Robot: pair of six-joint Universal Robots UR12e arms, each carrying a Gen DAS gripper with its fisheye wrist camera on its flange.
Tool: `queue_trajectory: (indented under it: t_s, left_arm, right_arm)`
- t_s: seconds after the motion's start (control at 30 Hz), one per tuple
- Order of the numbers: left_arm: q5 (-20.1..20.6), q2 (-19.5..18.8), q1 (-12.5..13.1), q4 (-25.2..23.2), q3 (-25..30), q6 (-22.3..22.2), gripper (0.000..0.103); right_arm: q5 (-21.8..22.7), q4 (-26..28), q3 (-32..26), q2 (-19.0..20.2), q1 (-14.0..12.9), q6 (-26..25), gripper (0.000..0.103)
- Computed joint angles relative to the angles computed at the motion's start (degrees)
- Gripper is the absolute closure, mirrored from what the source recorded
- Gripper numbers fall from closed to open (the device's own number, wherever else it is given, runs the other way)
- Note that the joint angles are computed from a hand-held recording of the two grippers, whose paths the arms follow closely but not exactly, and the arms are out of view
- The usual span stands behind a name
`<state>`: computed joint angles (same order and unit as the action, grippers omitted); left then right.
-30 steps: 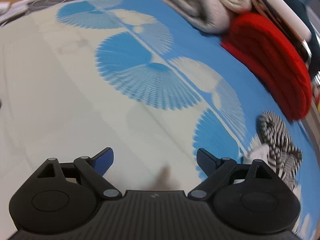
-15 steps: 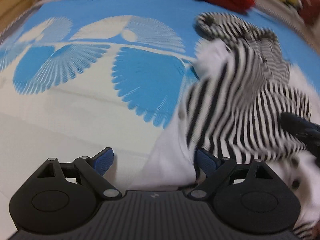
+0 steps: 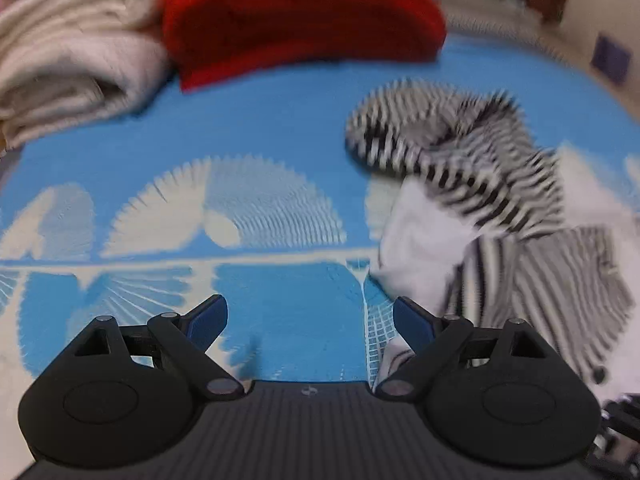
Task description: Fold small clothes
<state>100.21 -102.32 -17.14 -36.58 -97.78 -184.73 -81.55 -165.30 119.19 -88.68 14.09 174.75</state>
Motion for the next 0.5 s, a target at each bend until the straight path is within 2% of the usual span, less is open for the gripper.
queue_trajectory:
  t_s: [0.03,0.1,0.17,0.2,0.23,0.3,0.37,0.43,0.5]
  left_arm:
    - [0.2,-1.2,-0.2,-1.6,0.9,-1.5,0.018]
    - [-3.1,-2.4,0.1,-2.8,1.4,-5.3,0.03]
    - [-10.4,-1.9,0.9,1.5,-0.9,-5.8,0.03]
    - [-12.2,-1.6,0.9,3.8,-1.8,-4.9,0.029]
    - [-12.7,-1.2,0.5,5.8,-2.8,-3.6,0.028]
    - [-12.4,-0.8,-0.7,10.0,-4.2,-0.1,0.018]
    - [-10.8,-0.9,-2.2,12.7,-4.5,2.8,0.018]
    - [-9.4,-1.3,-3.2,13.2,-4.1,4.1,0.018]
    - [-8.3,-1.9,-3.5,11.4,-3.2,3.7,0.017]
  right_arm:
    - [0.0,-0.2,0.0,0.0,0.0,0.1,0.09]
    - [-0.2,-1.5,0.1,0.5,0.4,-1.2,0.09]
    - [-0.3,-2.3,0.3,0.6,0.5,-2.3,0.09]
    - [-0.1,-2.0,0.3,0.4,0.5,-2.3,0.09]
    - [0.3,-1.8,0.3,0.4,0.3,-1.8,0.09]
    - [1.4,-1.4,0.2,0.3,-0.1,-1.0,0.09]
    - [1.6,-1.4,0.1,0.4,-0.2,-0.9,0.09]
    - [1.1,-1.7,0.1,0.5,0.0,-1.2,0.09]
    - [0.4,-2.0,0.2,0.5,0.3,-1.8,0.09]
